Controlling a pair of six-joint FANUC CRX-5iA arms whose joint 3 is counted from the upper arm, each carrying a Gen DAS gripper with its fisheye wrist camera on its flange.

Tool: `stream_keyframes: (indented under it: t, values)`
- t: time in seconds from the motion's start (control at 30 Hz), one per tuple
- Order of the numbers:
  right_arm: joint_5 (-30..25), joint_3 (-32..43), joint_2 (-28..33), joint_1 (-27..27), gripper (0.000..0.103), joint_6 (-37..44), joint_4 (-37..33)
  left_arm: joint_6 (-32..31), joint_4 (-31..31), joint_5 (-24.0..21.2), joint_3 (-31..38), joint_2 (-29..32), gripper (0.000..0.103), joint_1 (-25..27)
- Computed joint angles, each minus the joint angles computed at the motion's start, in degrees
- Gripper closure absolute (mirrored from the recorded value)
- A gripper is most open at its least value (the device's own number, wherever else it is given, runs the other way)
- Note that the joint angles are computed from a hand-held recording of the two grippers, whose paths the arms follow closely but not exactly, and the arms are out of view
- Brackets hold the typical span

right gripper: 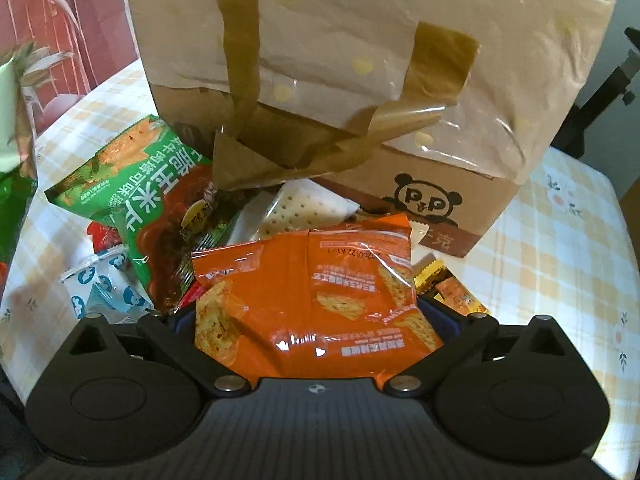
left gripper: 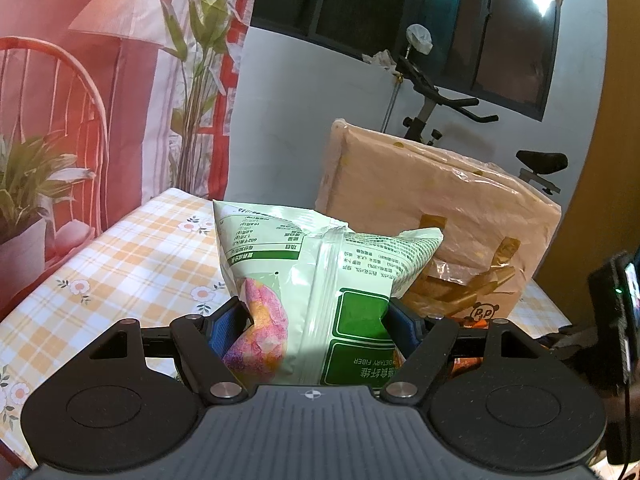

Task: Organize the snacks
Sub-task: 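Grasp and lift the orange snack bag with the right tool while the left tool holds its bag, then carry both bags over the box and open both tools to drop them inside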

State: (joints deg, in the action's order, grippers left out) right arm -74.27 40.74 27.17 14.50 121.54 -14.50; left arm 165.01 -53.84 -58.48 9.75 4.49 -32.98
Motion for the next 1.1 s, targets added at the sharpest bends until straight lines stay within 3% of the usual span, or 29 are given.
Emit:
stream_keyframes:
  t: [0.13,0.4,0.6,1.1]
  values:
    - [5.0,-5.4,-4.0,-0.8,0.008,1.2,-2.2,0.3,-0.7,-0.6,0.4,0.3,0.026,-0.7]
    - [18.4,-17.5,-13.2,-3.1,0.009,4.5,-7.9,0.3,-1.9,-1.2,0.7,0.4,0.026,-1.8]
    - [25.9,-22.5,-17.2,-4.5,0.009,8.6,-12.0,0.4,-2.4,-1.7,0.5,0.2,0.026,-2.2]
    - [23.3,-20.8,-18.7,-11.0,0.009,17.6,-27.7,1.6,-5.2,-3.6,1.4,0.5,0.026,-3.7]
